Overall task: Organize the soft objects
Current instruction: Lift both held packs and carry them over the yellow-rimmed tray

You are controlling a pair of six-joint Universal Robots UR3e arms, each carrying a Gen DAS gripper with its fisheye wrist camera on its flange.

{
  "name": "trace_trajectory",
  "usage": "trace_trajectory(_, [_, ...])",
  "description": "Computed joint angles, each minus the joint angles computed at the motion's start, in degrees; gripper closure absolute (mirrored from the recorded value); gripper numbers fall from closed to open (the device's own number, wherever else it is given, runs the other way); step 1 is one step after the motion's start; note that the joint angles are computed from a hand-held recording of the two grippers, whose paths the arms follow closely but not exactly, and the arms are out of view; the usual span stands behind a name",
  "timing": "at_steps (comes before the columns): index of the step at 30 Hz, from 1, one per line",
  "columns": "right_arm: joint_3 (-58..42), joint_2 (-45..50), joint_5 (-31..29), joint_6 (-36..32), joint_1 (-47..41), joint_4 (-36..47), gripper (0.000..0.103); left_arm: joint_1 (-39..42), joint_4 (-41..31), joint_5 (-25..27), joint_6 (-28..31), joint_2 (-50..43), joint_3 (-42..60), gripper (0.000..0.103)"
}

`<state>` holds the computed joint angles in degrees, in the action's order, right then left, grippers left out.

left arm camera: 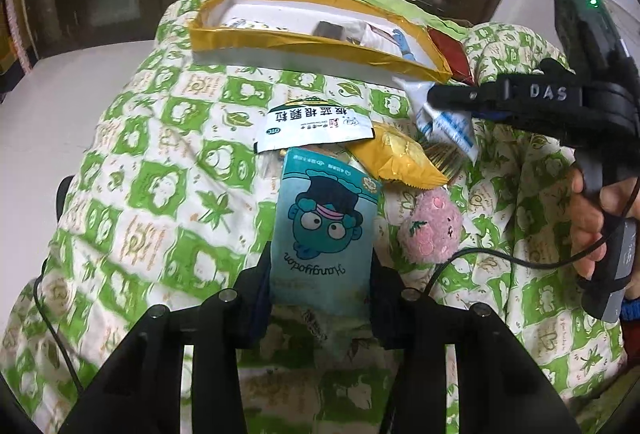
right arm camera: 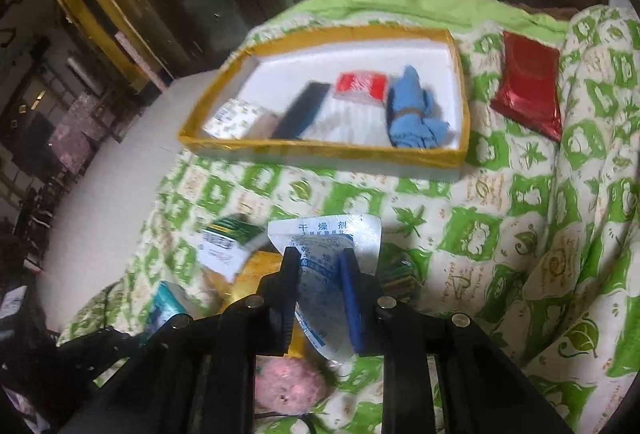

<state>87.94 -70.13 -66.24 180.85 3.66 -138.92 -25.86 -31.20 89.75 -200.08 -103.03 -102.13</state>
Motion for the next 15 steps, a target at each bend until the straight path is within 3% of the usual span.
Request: trace_trajectory(15, [1.16, -2.64, 1.42, -0.21, 1.14, -2.70, 0.081, -3.11, -8.46, 6.27, -5.55, 7.89, 2.81, 0.065])
